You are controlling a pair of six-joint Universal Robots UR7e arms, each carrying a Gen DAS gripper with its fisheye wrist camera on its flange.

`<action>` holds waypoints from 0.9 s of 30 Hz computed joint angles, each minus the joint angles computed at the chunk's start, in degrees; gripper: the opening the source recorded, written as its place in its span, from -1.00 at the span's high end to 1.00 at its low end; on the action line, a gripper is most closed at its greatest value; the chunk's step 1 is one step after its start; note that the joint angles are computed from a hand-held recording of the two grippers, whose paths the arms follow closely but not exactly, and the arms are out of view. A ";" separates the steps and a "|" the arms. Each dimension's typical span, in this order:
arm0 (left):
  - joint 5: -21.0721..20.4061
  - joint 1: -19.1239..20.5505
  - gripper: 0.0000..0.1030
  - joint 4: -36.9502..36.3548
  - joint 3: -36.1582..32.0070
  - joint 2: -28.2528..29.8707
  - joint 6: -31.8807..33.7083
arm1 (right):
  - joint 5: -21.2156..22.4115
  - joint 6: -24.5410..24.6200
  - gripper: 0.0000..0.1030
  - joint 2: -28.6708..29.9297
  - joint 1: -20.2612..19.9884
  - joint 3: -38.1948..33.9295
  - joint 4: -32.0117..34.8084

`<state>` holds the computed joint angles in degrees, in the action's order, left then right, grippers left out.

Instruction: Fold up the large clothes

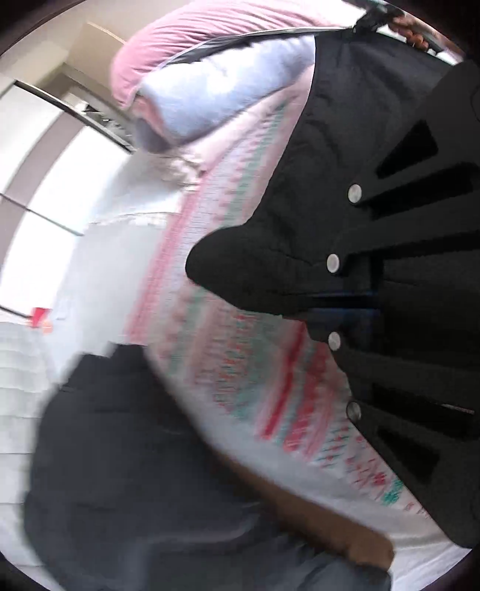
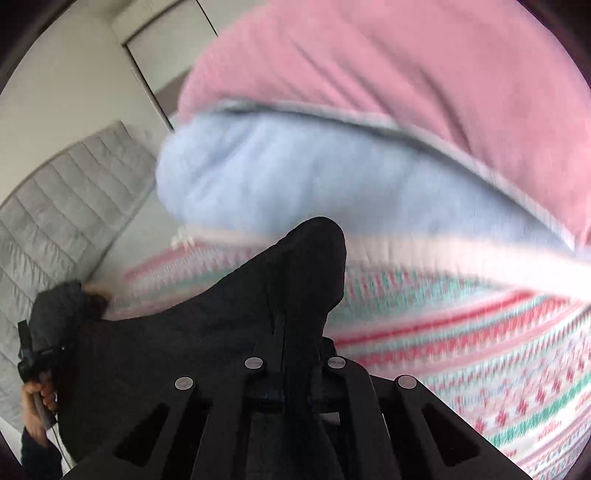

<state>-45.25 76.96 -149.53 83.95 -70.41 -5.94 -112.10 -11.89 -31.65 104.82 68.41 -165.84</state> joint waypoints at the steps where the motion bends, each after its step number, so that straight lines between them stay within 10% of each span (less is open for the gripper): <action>1: 1.15 -0.37 0.90 -2.36 -0.35 0.82 1.58 | -0.26 0.23 0.92 0.83 0.06 -1.60 0.15; 8: 7.40 2.96 0.89 2.22 -5.92 9.70 1.14 | -10.55 5.69 0.91 11.56 -3.73 -14.35 11.16; 14: 9.04 3.84 0.86 -6.66 -1.56 10.81 6.32 | -8.41 4.87 0.87 11.27 -5.65 -9.78 2.89; 19: 7.18 3.66 0.79 -0.96 -2.20 8.74 3.21 | -18.37 3.08 0.36 11.64 -2.71 -10.74 3.05; 23: 4.37 1.47 0.64 -0.02 1.29 2.26 -0.93 | -13.89 7.88 0.15 2.82 -0.29 1.60 -7.73; 27: 4.26 -3.96 0.00 -2.67 10.98 -5.95 -3.96 | -8.30 12.73 -0.25 -6.68 3.29 17.54 -13.81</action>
